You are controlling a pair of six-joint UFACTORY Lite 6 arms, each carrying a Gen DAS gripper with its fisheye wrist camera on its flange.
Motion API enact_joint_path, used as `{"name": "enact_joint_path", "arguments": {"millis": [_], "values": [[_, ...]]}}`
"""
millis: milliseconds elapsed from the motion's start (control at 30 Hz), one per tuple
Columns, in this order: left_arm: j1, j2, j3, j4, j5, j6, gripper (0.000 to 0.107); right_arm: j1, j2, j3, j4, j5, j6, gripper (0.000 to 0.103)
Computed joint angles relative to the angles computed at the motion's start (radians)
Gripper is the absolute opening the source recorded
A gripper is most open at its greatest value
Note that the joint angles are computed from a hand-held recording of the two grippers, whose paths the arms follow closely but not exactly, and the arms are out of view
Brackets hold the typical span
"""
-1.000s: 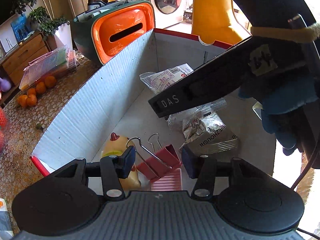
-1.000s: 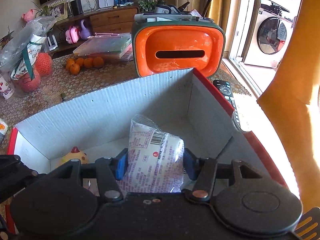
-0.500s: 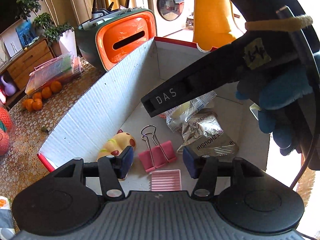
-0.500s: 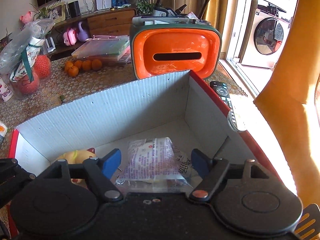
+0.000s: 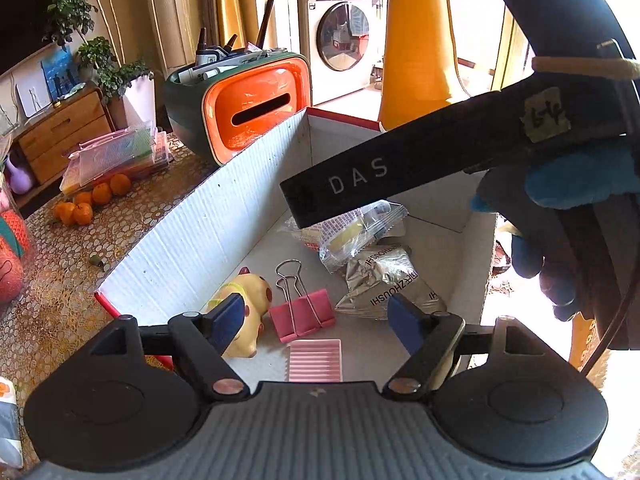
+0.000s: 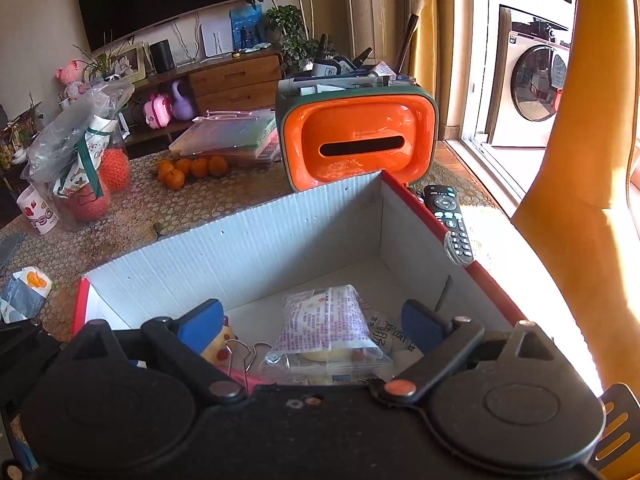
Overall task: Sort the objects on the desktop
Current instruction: 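Open left tool dropping clip into box while right tool releases packet inside, then withdraw both open tools from the box back over the table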
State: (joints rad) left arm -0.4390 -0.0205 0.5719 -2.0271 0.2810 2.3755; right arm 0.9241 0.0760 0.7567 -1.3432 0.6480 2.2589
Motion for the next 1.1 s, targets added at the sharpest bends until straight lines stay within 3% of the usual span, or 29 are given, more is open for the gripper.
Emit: {"name": "enact_joint_path", "arguments": {"millis": [367,433,633,933,1100], "values": [[0.096,-0.177,-0.109,0.181,0.077,-0.155,0.093,0.156,-0.073,0.003,0.039,0.137,0.022,0.101],[0.131,-0.22,-0.127,0.232,0.097,-0.201,0.102,0.189,-0.083,0.003,0.047,0.164,0.033,0.102],[0.271,-0.338,-0.176,0.415,0.185,-0.35,0.102,0.289,-0.102,0.03,0.084,0.245,0.052,0.103],[0.582,-0.54,-0.268,0.651,0.411,-0.466,0.102,0.446,-0.013,0.165,0.136,0.37,0.068,0.103],[0.844,-0.609,-0.297,0.76,0.622,-0.421,0.102,0.508,0.068,0.275,0.16,0.421,0.063,0.103]]}}
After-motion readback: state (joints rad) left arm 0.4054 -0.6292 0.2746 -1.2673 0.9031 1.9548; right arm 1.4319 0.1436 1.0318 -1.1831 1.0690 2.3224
